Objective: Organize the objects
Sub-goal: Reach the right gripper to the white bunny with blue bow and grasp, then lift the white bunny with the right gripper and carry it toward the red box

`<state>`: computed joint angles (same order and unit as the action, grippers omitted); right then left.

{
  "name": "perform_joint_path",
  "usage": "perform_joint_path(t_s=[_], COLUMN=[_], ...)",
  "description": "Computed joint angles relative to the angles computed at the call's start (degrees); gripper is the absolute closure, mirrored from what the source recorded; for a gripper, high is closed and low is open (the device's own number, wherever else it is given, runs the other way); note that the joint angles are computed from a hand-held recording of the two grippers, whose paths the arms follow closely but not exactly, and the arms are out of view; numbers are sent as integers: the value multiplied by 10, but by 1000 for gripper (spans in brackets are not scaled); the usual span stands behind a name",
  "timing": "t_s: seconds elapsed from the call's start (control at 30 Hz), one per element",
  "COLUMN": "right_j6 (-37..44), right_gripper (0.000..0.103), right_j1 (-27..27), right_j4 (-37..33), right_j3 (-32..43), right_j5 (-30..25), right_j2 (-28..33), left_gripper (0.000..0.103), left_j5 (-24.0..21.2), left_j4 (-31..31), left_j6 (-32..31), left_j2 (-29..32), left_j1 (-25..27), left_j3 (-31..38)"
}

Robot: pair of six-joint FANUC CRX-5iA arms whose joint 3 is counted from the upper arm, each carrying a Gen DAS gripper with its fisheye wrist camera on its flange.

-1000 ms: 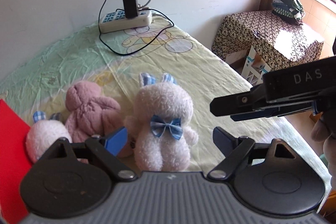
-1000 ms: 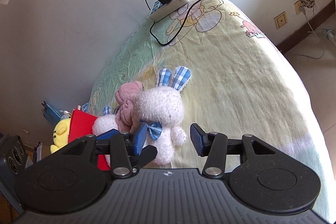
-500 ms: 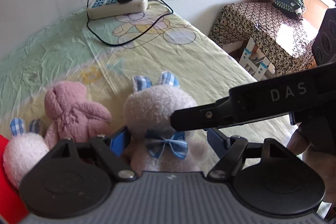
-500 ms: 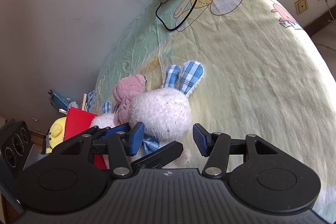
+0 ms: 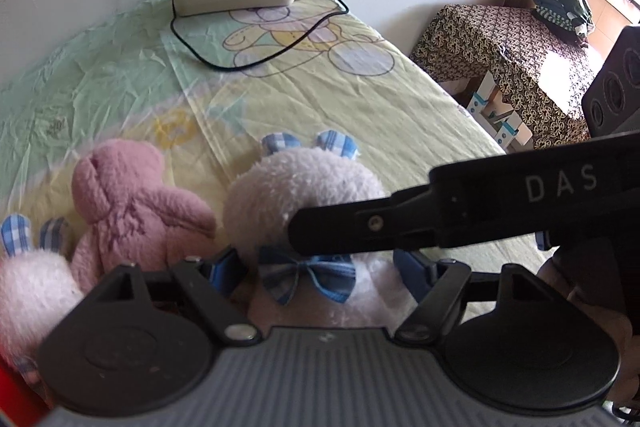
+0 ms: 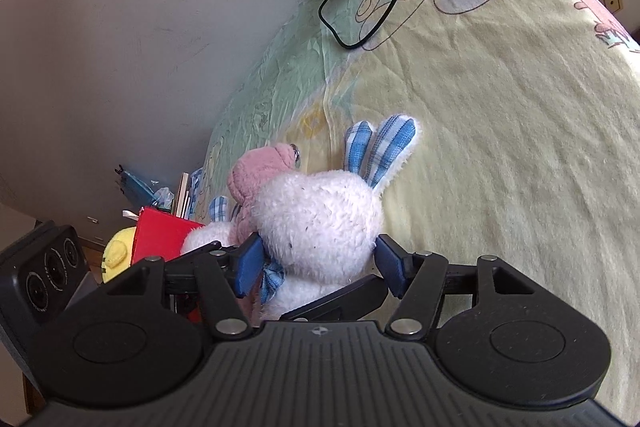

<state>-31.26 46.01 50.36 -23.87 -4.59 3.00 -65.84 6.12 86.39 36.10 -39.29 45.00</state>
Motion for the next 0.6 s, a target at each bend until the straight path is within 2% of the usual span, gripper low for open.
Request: perform_joint_path(t_s=[0.13, 0.2, 0.6], right_j6=[127, 167, 194], right_gripper=[46, 47, 47], right_j1=[27, 37, 82], right_j4=[-126, -160, -144], right_j3=[28, 39, 39], right_j5=[-43, -64, -130], right_j2=[-7, -10, -48], left_gripper=[29, 29, 29], left_j5=[-5, -5, 32], left_j4=[21, 25, 22], left_j6=[2, 5, 19], left_j2=[-5, -9, -83], left_j1=[5, 4, -13], left_j3=[-6, -11, -95])
